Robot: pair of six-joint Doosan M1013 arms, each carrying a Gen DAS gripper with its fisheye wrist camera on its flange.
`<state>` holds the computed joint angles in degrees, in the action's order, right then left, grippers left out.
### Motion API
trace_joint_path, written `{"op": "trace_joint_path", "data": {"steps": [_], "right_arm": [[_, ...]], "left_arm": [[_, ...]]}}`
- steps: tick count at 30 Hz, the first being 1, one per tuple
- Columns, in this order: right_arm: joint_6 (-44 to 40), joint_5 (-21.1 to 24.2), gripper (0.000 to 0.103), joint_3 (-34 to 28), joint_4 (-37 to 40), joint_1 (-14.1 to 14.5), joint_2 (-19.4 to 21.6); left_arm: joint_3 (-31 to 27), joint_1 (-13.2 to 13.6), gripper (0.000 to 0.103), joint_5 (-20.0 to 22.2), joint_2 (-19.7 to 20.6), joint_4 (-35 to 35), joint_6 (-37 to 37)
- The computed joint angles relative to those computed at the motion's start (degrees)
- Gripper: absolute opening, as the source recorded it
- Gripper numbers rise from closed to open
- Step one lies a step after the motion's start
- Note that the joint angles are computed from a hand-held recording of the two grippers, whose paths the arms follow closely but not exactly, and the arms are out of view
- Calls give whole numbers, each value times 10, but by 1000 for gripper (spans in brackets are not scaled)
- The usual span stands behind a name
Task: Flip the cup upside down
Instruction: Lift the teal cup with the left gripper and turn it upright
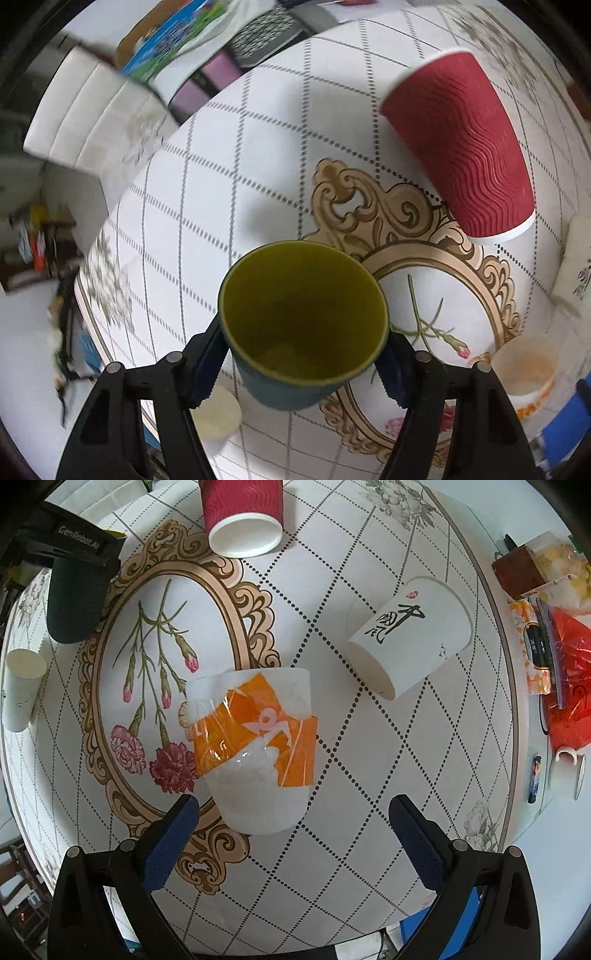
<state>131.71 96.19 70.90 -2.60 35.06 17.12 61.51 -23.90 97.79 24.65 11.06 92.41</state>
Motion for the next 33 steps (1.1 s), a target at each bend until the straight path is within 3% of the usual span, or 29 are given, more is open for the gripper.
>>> {"op": "trace_joint_path", "data": {"steps": [11,25,33], "right_arm": [[1,-7,103,7,-2,18,-30],[-30,-31,103,48,-17,48,-80],[-63,-38,103,89,-10,74,-104]], "left_arm": [[27,22,67,54,-36,-95,-122],[149,-1,67,55,-147,-137,-237],[235,-21,67,84,-217,-216,-293]]}}
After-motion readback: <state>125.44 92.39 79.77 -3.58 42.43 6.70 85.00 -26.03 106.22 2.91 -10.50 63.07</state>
